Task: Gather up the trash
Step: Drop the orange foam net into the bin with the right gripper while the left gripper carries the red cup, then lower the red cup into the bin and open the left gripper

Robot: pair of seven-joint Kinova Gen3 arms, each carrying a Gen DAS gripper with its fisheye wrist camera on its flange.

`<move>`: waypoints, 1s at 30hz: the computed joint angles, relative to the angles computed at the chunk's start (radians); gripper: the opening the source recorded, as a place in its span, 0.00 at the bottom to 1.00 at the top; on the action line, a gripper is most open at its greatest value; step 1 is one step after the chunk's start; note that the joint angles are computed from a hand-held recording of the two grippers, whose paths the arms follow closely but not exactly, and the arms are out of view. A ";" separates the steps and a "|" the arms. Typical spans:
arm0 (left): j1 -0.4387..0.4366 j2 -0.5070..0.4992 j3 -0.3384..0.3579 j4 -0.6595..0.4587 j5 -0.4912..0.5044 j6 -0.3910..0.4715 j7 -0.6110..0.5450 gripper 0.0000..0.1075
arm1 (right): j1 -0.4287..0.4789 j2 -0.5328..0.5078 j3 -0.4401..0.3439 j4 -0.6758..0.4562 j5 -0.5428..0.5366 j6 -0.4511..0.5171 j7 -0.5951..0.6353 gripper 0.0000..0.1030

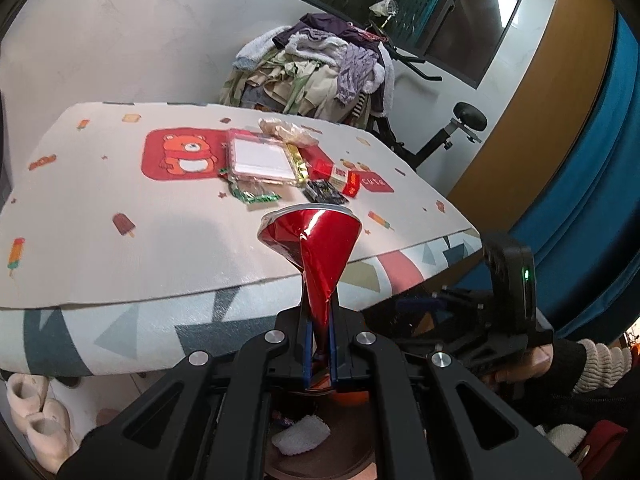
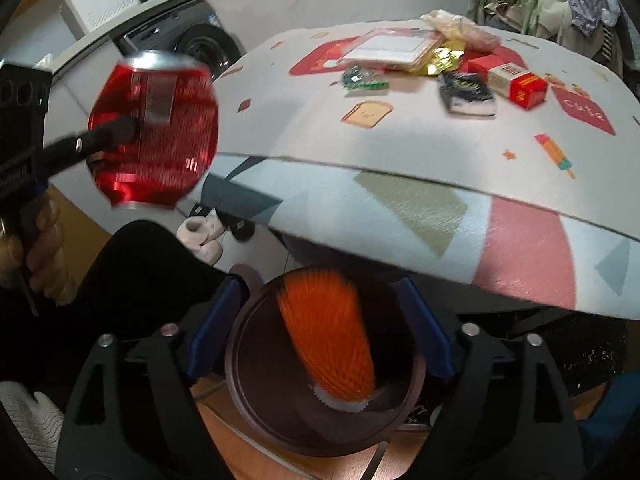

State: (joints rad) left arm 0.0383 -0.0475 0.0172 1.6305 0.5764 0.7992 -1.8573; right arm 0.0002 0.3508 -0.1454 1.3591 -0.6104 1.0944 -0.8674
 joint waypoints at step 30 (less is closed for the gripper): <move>0.092 0.110 0.092 0.028 -0.180 -0.022 -0.039 0.06 | 0.074 -0.063 0.008 0.136 -0.091 -0.319 0.074 0.94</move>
